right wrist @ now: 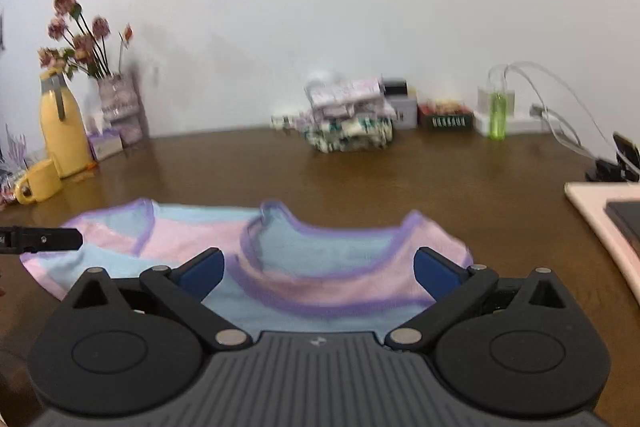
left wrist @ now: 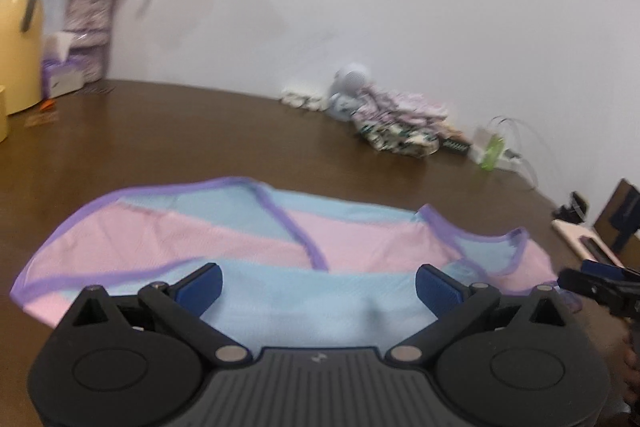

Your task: Fold clothes

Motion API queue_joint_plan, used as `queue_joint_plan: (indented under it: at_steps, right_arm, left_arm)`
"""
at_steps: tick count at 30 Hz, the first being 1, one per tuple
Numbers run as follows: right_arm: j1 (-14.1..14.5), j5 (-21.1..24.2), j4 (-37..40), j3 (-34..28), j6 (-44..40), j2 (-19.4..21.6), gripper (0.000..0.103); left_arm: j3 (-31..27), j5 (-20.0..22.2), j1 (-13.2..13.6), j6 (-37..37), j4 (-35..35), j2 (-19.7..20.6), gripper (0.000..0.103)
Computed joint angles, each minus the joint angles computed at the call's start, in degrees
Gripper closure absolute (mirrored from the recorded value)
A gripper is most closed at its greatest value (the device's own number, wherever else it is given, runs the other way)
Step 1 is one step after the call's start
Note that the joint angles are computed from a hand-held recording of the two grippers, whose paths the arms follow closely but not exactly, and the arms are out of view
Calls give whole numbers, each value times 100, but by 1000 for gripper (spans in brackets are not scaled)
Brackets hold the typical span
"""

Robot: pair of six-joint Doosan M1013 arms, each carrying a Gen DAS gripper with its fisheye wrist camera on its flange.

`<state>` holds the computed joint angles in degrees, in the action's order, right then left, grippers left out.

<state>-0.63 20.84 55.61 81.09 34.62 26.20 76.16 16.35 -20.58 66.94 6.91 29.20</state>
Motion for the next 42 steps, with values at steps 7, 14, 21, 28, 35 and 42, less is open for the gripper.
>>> queue_joint_plan:
  at_steps: [7, 14, 21, 28, 35, 42]
  right_arm:
    - [-61, 478, -222, 102, 239, -86, 0]
    - [-85, 595, -1112, 280, 1318, -284, 0]
    - [-1, 483, -1288, 446, 1327, -410, 0]
    - [-217, 543, 886, 544, -854, -425, 0]
    - [-622, 1995, 1254, -500, -2688, -36, 0]
    - [-225, 4259, -1628, -3656, -849, 1450, 1]
  left_arm:
    - [287, -69, -89, -604, 575, -202, 0]
    - [657, -88, -150, -1301, 1203, -449, 0]
    - [842, -212, -147, -1587, 1451, -573, 0]
    - [700, -154, -12, -715, 855, -548, 0]
    - [-259, 290, 265, 2988, -463, -239, 0]
    - [-2611, 2590, 469, 5542, -1705, 995, 4]
